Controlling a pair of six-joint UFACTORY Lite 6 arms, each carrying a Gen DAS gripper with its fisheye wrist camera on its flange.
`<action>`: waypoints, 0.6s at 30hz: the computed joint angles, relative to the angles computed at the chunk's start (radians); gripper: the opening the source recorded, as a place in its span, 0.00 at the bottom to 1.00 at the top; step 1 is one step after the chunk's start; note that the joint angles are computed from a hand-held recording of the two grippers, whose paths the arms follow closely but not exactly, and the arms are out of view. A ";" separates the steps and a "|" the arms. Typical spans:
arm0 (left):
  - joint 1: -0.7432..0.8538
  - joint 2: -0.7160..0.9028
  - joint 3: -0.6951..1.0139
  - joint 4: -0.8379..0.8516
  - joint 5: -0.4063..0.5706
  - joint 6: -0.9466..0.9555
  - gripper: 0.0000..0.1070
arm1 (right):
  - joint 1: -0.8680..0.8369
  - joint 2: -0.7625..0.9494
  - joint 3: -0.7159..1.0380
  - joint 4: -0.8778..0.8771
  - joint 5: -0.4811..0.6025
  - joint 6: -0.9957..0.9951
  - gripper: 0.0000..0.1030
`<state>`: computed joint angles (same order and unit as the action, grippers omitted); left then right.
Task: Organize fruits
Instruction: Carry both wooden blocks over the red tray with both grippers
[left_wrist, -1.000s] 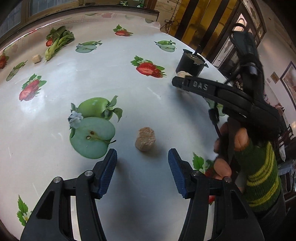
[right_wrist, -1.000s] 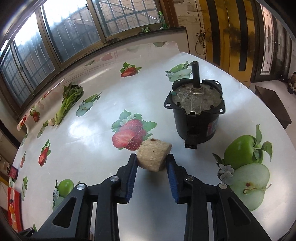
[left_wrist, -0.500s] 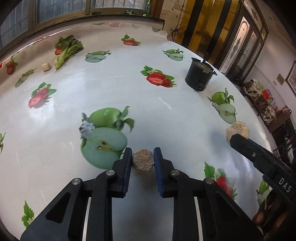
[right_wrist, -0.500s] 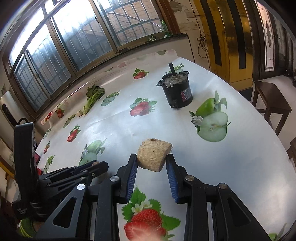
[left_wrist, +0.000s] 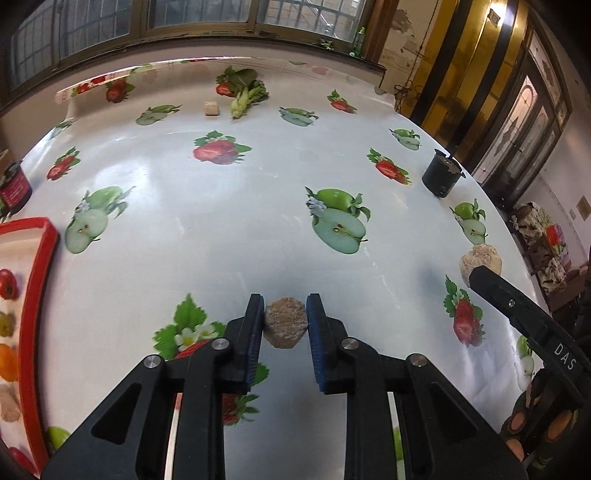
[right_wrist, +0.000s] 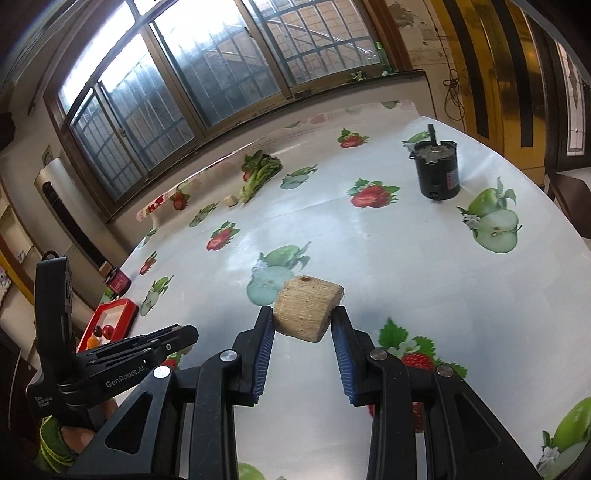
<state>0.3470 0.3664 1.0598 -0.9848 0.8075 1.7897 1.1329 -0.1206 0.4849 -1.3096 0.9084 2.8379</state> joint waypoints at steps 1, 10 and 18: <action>0.029 -0.001 0.010 0.006 0.017 0.003 0.19 | 0.004 0.027 0.028 -0.003 -0.001 -0.009 0.32; 0.242 0.074 0.193 0.048 0.150 -0.029 0.19 | 0.028 0.264 0.302 -0.050 -0.045 -0.087 0.32; 0.349 0.174 0.351 0.055 0.196 -0.037 0.19 | 0.047 0.438 0.546 -0.058 -0.082 -0.199 0.32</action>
